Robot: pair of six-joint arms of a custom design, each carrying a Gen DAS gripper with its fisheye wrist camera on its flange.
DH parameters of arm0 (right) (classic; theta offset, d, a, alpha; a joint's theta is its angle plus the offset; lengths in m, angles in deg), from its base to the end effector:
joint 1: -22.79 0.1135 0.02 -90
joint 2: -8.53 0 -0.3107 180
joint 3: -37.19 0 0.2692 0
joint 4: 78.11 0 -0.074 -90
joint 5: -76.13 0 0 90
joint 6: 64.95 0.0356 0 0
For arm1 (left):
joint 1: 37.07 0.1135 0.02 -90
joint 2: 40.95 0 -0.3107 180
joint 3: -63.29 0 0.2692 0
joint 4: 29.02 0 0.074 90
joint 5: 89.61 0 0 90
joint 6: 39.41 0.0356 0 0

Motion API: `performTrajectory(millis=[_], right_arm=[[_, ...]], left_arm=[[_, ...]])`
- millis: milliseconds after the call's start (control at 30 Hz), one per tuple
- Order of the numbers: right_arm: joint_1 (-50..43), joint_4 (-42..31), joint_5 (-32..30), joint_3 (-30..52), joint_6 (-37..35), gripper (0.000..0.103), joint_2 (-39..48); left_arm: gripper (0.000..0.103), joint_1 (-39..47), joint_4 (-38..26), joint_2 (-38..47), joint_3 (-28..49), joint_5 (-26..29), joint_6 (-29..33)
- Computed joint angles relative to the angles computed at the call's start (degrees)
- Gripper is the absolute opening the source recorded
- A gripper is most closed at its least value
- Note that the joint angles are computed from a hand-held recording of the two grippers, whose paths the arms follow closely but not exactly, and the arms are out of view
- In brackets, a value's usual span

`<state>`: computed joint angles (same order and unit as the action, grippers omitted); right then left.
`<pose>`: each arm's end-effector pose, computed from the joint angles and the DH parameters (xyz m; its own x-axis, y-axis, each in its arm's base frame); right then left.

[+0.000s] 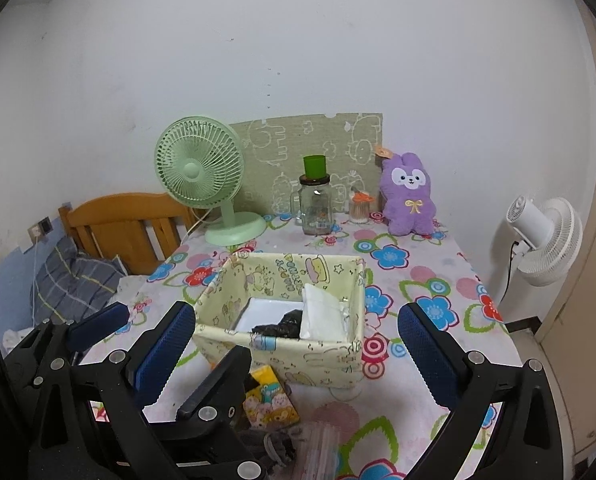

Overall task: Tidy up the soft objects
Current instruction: 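Withdraw both tools from the box toward the remaining items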

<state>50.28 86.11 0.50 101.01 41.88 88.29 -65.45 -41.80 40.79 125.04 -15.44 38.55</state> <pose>0.2843 0.1380 0.2883 -0.5217 0.0447 -0.8520 -0.1137 0.9861 0.1214 0.2856 -0.1433 0.2704 -0.5190 0.0523 -0.8532 0.1505 0.9881 -0.0310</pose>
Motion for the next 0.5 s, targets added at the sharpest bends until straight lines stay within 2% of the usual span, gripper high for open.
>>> performTrajectory(millis=[500], right_arm=[[1.55,4.32,-0.36,-6.30,1.56,0.101,-0.21]], left_arm=[[0.102,-1.50,3.75,-0.22,-6.42,-0.80,-1.54]])
